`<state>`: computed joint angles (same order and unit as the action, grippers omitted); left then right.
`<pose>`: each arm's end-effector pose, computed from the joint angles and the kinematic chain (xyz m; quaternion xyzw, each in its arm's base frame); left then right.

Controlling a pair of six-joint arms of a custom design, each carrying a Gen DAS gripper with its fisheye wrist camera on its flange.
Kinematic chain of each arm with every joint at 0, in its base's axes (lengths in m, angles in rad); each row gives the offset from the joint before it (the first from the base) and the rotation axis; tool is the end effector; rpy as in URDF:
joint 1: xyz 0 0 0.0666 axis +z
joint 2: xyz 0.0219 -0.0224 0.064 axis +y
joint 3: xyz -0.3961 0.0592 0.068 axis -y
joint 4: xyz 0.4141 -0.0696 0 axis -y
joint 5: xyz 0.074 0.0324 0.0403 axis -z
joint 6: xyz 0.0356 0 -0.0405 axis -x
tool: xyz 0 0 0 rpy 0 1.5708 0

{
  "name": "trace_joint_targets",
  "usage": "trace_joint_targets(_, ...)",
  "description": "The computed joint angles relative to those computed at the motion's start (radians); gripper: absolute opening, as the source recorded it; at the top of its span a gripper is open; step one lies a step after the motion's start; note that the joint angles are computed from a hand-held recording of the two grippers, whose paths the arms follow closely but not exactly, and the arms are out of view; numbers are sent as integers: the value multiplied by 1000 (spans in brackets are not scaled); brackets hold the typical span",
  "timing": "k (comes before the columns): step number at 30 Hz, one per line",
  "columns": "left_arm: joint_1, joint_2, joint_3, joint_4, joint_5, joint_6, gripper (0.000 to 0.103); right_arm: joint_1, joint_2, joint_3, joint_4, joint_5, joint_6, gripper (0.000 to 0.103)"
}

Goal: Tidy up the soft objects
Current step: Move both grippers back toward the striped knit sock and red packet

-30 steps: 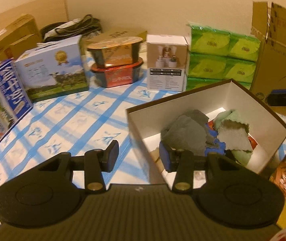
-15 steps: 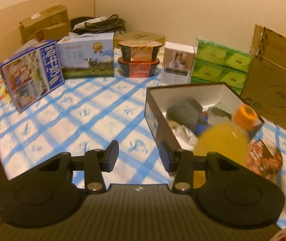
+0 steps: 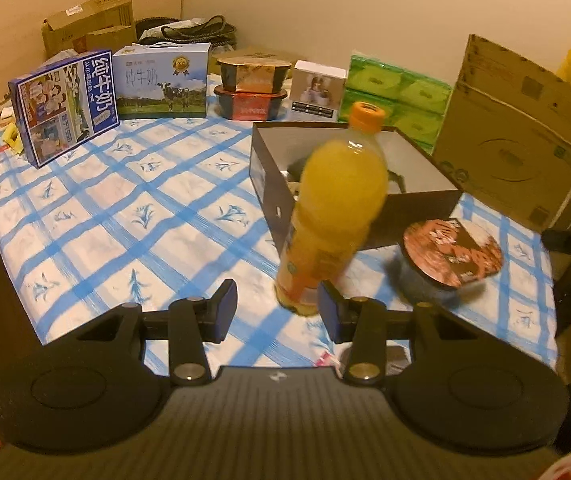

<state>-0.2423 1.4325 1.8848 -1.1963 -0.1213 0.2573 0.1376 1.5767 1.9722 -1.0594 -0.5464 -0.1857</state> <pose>0.4741 -0.1132 0.6391 -0.0312 0.9139 -0.0453 0.4023 0.5487 0.0943 0.6213 -0.0973 0.8682 0.3073 0.3773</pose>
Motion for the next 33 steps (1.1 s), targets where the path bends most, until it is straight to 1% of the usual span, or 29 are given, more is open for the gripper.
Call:
trace_joint_targets(2,-16,-26,-28,0,-12,22,41,1,-30,-41,-2,-14,-11,82)
trace_joint_targets(6,-52,-66,-69,-8,-78,47,41,6,-88,-119,-14,-24,-18,83)
trace_joint_targets(8,-67,-87,-92,-7,-92,75,41,14,-112,-155,-30,-27,-16,85)
trace_joint_targets(13,-106,-140,-167,-1,-116,163,41,47,-161,-230,-68,5,26,91)
trace_joint_targets(19,-167,-181,-259,-9,-169,260,41,88,-202,-325,-71,22,31,94)
trace_joint_targets(21,-184,-189,-287,-11,-182,292,41,101,-210,-349,-70,41,38,94)
trace_joint_targets(24,-205,-198,-331,-8,-185,334,41,123,-219,-385,-70,75,52,94)
trace_joint_targets(27,-217,-199,-364,-7,-183,359,41,140,-220,-411,-65,91,64,95)
trace_joint_targets(33,-211,-200,-415,4,-167,406,41,168,-199,-431,-48,116,66,95)
